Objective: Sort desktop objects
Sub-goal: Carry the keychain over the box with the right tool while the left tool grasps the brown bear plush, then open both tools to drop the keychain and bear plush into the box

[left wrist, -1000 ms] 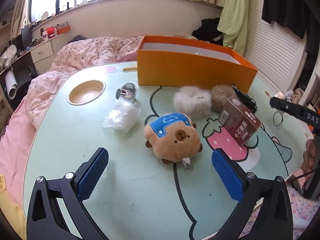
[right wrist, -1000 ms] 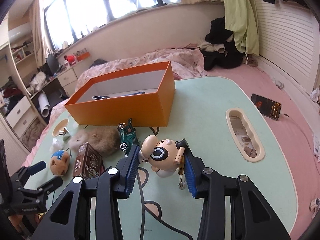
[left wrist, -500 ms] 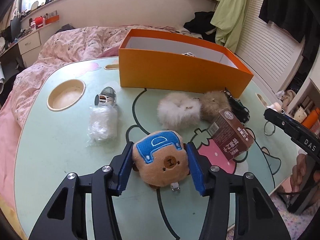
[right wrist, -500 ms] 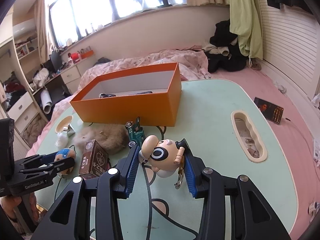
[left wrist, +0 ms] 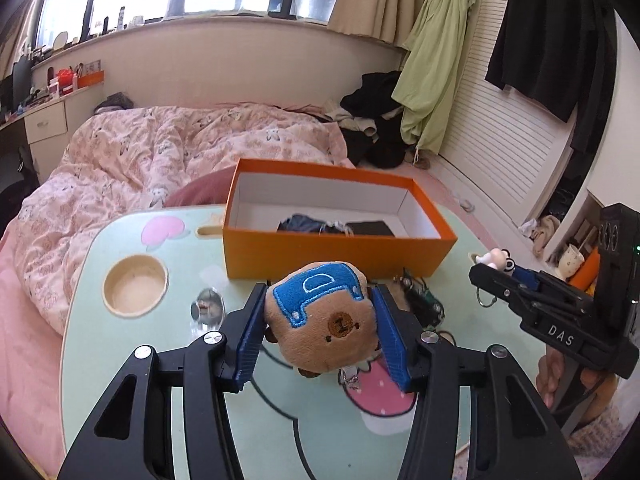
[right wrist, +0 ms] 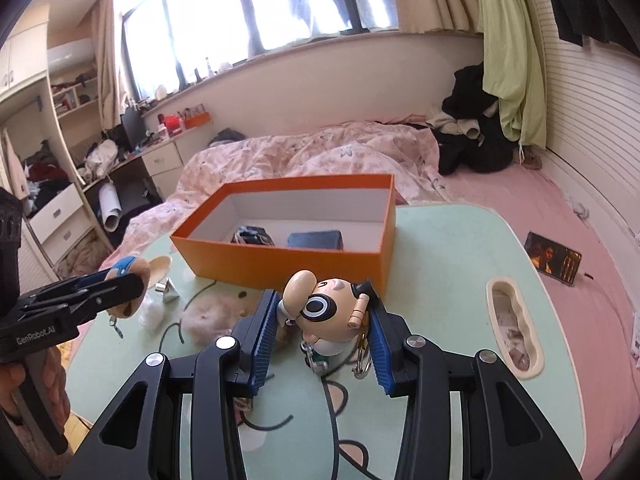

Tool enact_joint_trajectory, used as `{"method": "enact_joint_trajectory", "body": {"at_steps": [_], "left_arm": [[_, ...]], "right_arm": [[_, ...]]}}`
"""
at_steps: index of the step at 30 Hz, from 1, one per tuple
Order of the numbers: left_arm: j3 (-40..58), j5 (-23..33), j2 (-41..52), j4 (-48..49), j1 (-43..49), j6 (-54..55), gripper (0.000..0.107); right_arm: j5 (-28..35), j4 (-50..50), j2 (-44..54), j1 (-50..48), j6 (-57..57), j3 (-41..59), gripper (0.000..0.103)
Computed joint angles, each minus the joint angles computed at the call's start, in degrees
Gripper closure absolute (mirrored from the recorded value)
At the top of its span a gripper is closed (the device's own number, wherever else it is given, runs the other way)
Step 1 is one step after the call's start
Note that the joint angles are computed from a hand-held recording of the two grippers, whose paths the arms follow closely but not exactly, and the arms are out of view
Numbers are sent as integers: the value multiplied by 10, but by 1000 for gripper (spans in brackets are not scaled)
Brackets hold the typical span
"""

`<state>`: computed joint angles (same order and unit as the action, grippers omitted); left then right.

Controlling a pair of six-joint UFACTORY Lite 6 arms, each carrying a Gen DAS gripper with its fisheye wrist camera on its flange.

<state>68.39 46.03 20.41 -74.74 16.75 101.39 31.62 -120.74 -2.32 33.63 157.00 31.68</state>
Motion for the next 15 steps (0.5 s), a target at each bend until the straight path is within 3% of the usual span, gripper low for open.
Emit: {"method": "enact_joint_trajectory", "body": {"at_steps": [5, 9, 12, 15], "left_arm": [[137, -18, 75, 35, -55, -101, 54], [306, -32, 193, 117, -105, -237, 54], [459, -46, 304, 216, -142, -366, 54], [547, -68, 370, 273, -167, -435, 52]], "right_arm": [[-88, -47, 72, -80, -33, 121, 63], [-154, -51, 155, -123, -69, 230, 63], [-184, 25, 230, -146, -158, 318, 62], [-193, 106, 295, -166, -237, 391, 62]]}}
